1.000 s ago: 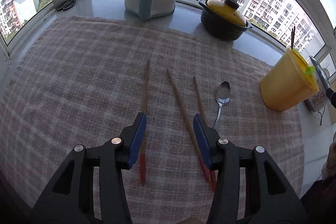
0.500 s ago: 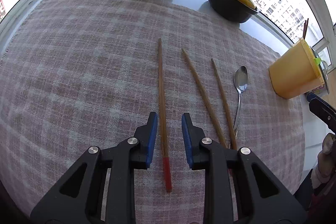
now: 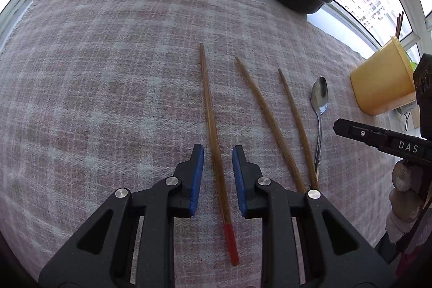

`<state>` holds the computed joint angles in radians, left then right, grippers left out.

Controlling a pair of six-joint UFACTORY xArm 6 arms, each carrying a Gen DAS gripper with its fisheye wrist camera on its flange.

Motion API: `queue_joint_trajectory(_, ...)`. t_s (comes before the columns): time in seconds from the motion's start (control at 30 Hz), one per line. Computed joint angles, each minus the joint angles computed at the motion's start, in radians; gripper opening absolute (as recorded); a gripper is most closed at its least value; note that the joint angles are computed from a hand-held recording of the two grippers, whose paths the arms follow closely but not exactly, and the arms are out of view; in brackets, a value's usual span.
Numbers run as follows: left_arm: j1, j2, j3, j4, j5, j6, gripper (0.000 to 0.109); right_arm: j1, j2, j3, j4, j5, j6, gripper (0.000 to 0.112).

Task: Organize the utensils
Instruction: 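Move both open tools back toward the remaining spoon and chopsticks, then grasp the metal spoon with the right tool while the left tool grasps a chopstick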

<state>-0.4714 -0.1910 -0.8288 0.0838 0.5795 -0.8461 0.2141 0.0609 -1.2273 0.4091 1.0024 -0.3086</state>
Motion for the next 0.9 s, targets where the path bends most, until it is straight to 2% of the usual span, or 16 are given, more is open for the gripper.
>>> queue_joint_trajectory(0.3,0.022,0.047,-0.028,-0.054,-0.018,0.099,0.017,0.071,0.102,-0.097,-0.131,0.004,0.146,0.027)
queue_joint_trajectory(0.63,0.034,0.058,-0.022,-0.067,-0.054,0.125,0.015,0.138,0.169,-0.176,-0.266,-0.022,0.273,0.03)
queue_joint_trajectory(0.77,0.033,0.056,-0.016,-0.04,-0.057,0.113,0.009,0.178,0.21,-0.23,-0.33,-0.014,0.31,0.032)
queue_joint_trajectory(0.9,0.037,0.046,0.001,-0.058,-0.072,0.125,0.007,0.203,0.203,-0.218,-0.373,-0.009,0.272,0.031)
